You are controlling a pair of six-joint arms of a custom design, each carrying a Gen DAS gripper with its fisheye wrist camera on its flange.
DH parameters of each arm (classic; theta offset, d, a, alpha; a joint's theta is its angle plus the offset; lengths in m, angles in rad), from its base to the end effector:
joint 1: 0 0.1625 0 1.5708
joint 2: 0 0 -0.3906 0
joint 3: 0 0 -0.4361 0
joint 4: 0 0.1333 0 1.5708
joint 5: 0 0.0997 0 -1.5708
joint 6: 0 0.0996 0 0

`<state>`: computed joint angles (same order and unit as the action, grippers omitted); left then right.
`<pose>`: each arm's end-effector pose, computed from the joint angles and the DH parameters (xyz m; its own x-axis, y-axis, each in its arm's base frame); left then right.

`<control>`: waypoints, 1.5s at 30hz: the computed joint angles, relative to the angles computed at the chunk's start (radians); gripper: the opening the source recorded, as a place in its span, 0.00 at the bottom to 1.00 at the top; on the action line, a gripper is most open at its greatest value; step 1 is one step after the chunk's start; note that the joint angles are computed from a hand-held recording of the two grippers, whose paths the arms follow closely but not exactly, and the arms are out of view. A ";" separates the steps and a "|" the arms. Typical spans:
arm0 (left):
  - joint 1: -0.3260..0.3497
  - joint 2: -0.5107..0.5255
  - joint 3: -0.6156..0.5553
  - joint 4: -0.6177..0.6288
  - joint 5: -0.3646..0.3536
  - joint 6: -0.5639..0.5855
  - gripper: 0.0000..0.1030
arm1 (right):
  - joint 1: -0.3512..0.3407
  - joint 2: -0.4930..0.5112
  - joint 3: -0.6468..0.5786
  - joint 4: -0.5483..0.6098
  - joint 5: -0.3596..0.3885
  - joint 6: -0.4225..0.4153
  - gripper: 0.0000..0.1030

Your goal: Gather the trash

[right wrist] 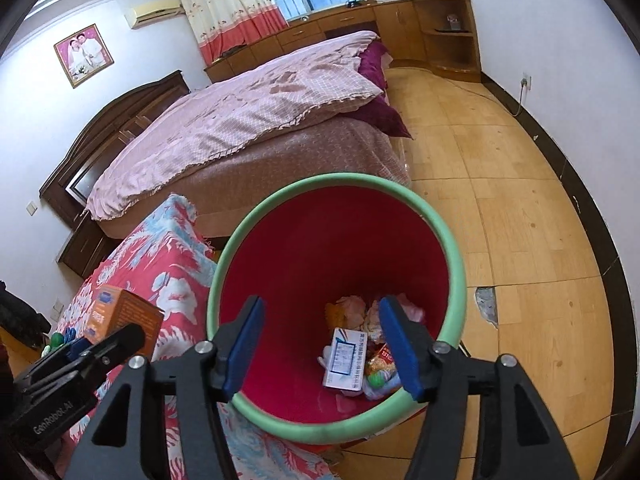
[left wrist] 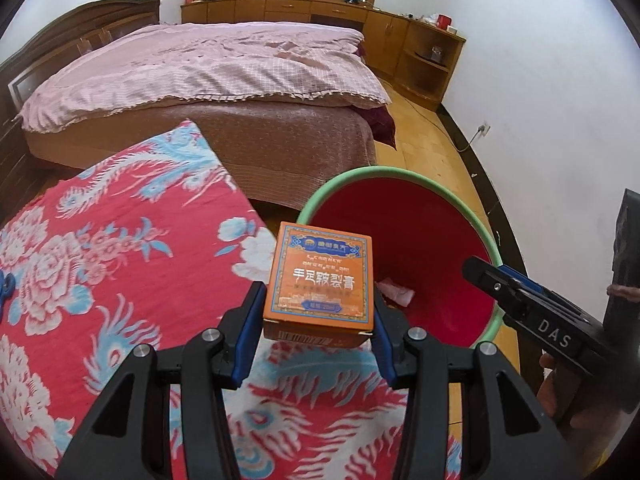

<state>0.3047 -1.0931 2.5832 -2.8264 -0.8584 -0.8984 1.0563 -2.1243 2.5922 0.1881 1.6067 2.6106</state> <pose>-0.2211 -0.2775 -0.0218 -0.7770 0.2498 -0.5778 0.5136 0.7822 -0.3526 0.0135 -0.2397 0.1584 -0.8901 0.1765 0.4202 -0.1746 0.7194 -0.6722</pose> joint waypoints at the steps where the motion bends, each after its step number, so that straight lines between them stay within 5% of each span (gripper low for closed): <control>1: 0.005 0.014 -0.006 -0.013 -0.002 0.010 0.48 | -0.006 -0.002 -0.002 0.002 -0.004 0.002 0.62; 13: 0.043 0.141 -0.079 -0.126 -0.038 0.129 0.48 | -0.106 -0.065 0.004 0.038 -0.066 -0.006 0.65; 21: 0.038 0.130 -0.073 -0.123 -0.039 0.110 0.51 | -0.147 -0.114 0.010 0.070 -0.104 -0.011 0.69; 32: -0.008 0.051 -0.033 -0.082 -0.002 0.050 0.59 | -0.101 -0.156 0.021 0.082 -0.077 0.019 0.73; 45: -0.142 -0.228 0.091 0.247 0.030 -0.230 0.59 | 0.022 -0.243 0.062 0.142 -0.040 0.041 0.78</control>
